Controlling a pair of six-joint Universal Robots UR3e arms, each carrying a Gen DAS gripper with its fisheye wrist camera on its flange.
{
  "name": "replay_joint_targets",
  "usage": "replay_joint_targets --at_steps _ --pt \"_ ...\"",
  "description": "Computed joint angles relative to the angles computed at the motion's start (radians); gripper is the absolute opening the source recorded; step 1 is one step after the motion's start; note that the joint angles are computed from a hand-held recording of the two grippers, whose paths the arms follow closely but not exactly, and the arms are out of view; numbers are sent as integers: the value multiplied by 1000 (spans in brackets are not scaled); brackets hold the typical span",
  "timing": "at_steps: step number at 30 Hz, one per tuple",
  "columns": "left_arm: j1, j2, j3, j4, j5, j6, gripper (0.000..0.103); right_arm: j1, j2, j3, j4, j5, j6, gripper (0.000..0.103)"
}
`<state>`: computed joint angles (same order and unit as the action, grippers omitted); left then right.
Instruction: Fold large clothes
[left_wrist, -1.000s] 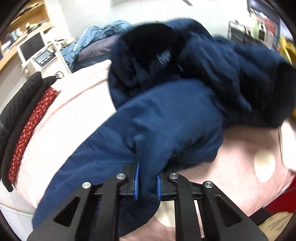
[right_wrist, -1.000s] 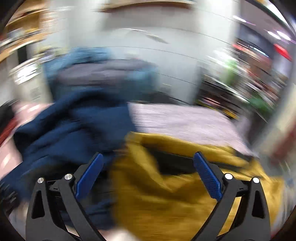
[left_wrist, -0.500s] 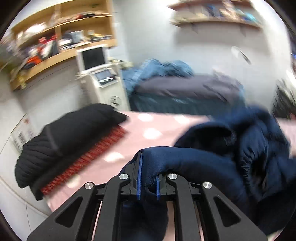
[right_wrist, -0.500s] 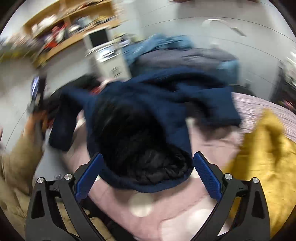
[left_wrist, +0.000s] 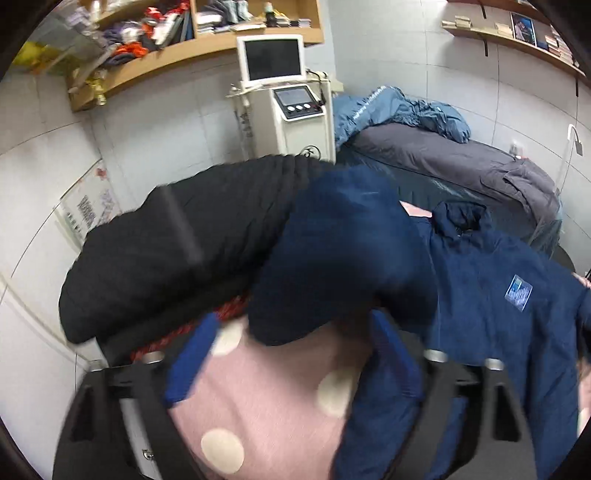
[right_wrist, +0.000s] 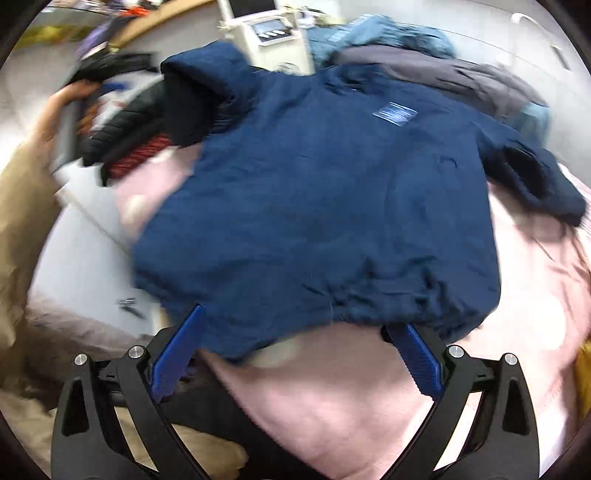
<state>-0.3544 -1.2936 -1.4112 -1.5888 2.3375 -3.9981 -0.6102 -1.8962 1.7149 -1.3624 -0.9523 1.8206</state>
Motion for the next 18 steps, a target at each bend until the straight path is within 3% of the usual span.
replay_joint_targets --at_steps 2,7,8,13,16,18 --pt "-76 82 -105 14 0 -84 95 -32 34 -25 -15 -8 15 96" --pt "-178 288 -359 154 -121 -175 97 -227 237 -321 389 45 -171 96" --pt "-160 348 -446 223 -176 -148 97 -248 312 -417 500 69 -188 96" --pt "-208 418 -688 417 -343 -217 97 -301 581 -780 985 99 -237 96" --pt "-206 435 -825 604 -465 -207 97 -321 642 -874 1104 96 -291 96" --pt "-195 397 -856 659 -535 -190 97 -359 607 -842 1092 98 -334 96"
